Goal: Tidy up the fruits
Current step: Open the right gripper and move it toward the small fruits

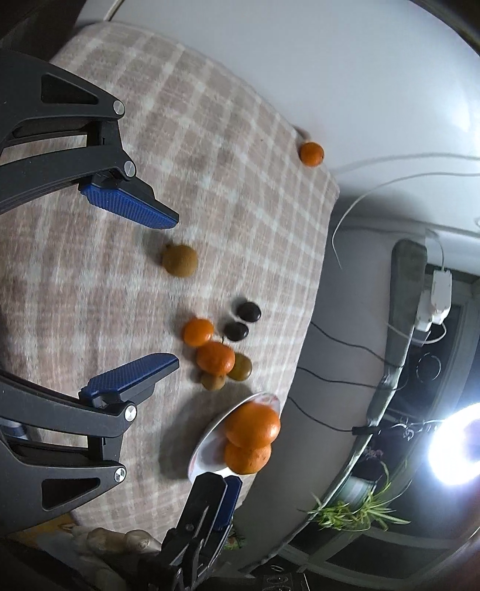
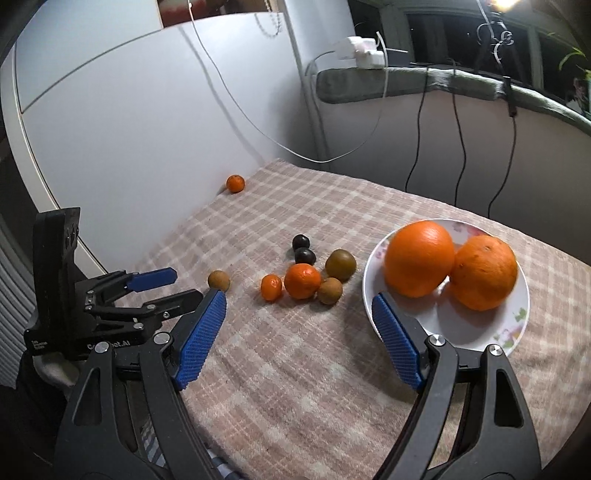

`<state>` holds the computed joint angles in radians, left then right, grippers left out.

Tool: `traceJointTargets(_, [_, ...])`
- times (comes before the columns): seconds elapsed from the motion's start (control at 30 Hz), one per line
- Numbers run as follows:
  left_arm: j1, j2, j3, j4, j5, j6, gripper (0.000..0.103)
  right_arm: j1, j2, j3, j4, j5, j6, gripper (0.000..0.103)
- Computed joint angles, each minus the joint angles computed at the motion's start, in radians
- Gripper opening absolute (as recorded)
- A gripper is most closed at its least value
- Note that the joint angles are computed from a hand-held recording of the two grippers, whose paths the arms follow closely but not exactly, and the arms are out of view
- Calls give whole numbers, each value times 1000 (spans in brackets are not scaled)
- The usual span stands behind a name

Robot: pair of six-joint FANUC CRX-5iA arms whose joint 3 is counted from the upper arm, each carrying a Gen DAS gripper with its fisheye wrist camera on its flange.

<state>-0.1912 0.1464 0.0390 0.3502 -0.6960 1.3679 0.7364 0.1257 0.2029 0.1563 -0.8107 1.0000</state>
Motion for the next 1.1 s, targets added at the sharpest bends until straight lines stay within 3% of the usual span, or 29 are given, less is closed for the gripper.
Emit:
traceJointTargets(0.23, [25, 22, -8, 48, -4, -27, 68, -30, 99, 152, -106, -97, 157, 68])
traceJointTargets(0.4, [33, 42, -1, 65, -15, -36, 57, -53, 189, 274, -185, -191, 250, 54])
traceJointTargets(0.6, [42, 64, 14, 67, -27, -42, 47, -59, 267, 369, -198, -247, 297, 48])
traceJointTargets(1.1, [32, 119, 68, 44, -58, -40, 40, -64, 364, 480, -197, -332, 340, 41])
